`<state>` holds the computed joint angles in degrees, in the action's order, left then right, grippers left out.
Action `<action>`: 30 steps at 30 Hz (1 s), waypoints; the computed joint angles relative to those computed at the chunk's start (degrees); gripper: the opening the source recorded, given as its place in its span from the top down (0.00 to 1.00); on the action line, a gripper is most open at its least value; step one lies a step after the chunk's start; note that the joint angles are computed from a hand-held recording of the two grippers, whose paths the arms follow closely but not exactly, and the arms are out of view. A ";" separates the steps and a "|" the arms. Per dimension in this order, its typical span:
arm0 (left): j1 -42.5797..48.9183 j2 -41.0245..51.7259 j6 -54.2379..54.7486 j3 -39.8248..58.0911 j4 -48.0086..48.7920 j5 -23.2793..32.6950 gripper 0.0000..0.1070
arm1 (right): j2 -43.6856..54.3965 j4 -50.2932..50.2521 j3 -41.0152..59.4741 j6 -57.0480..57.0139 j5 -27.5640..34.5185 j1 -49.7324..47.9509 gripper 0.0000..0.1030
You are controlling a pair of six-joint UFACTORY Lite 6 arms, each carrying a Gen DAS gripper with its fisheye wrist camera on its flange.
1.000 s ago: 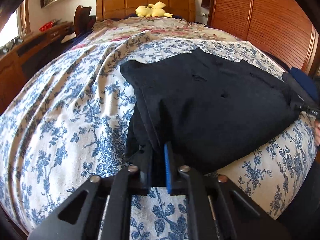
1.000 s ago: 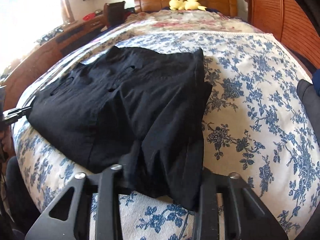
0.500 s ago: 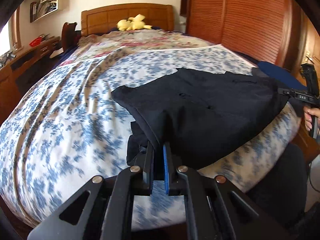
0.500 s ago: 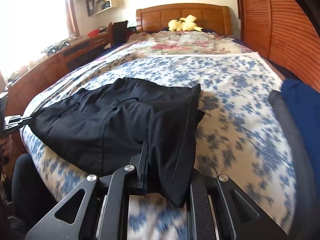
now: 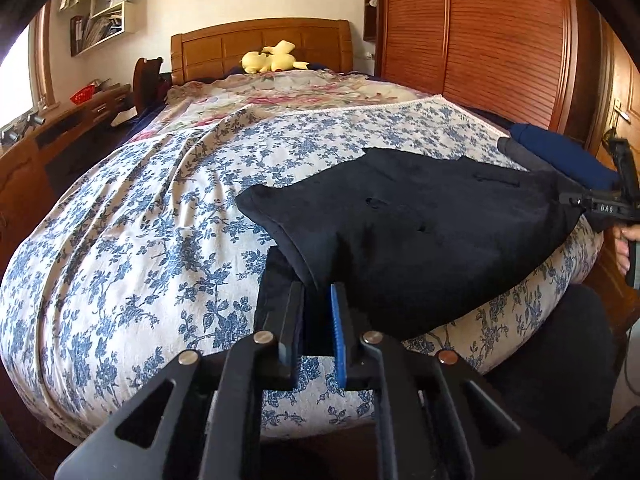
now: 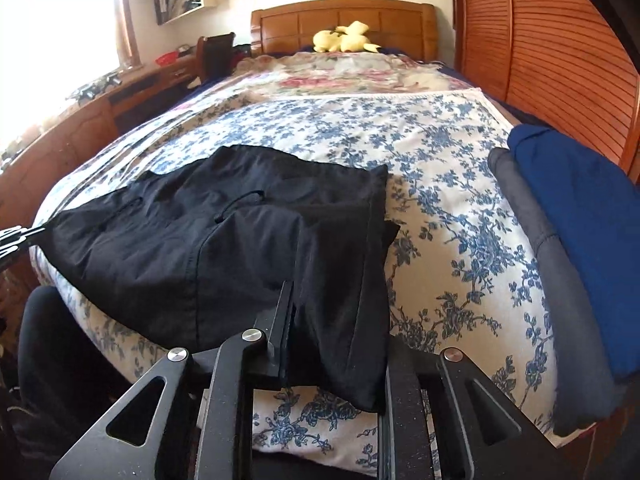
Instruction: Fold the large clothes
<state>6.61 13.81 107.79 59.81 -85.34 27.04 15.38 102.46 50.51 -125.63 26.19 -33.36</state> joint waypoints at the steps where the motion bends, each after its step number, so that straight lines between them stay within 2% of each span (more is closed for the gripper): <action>1: 0.24 -0.59 0.73 -0.53 -0.81 -0.27 0.88 | 0.00 1.16 -0.37 -0.95 -0.27 0.14 0.80; 3: 0.45 -1.68 3.31 -1.76 -3.55 -0.91 0.88 | 0.40 2.24 -0.49 -1.69 -0.65 0.15 0.76; 5: 1.20 -2.21 3.42 -2.09 -3.66 -0.67 0.87 | 0.39 3.02 -0.65 -2.03 -1.12 0.21 0.64; 10: 1.95 -2.00 1.16 -1.35 -1.83 0.38 0.80 | 0.00 4.26 -1.10 -2.15 -0.84 -0.48 0.56; 13: 1.32 -1.61 0.16 -0.79 -1.36 0.29 0.75 | -2.32 10.56 -3.26 -7.58 -0.95 -0.42 0.43; 17: -0.59 -1.75 0.35 -0.63 -1.82 -0.49 0.68 | -5.34 10.19 -4.72 -7.10 0.28 -1.14 0.35; 22: -4.64 -0.70 -2.90 1.50 -0.20 -0.72 0.66 | -5.70 12.76 -4.68 -8.44 0.12 -0.24 0.28; 30: -13.88 5.67 -9.88 9.22 2.83 -1.68 0.65 | -1.84 20.91 -2.82 -12.46 -0.64 2.17 0.27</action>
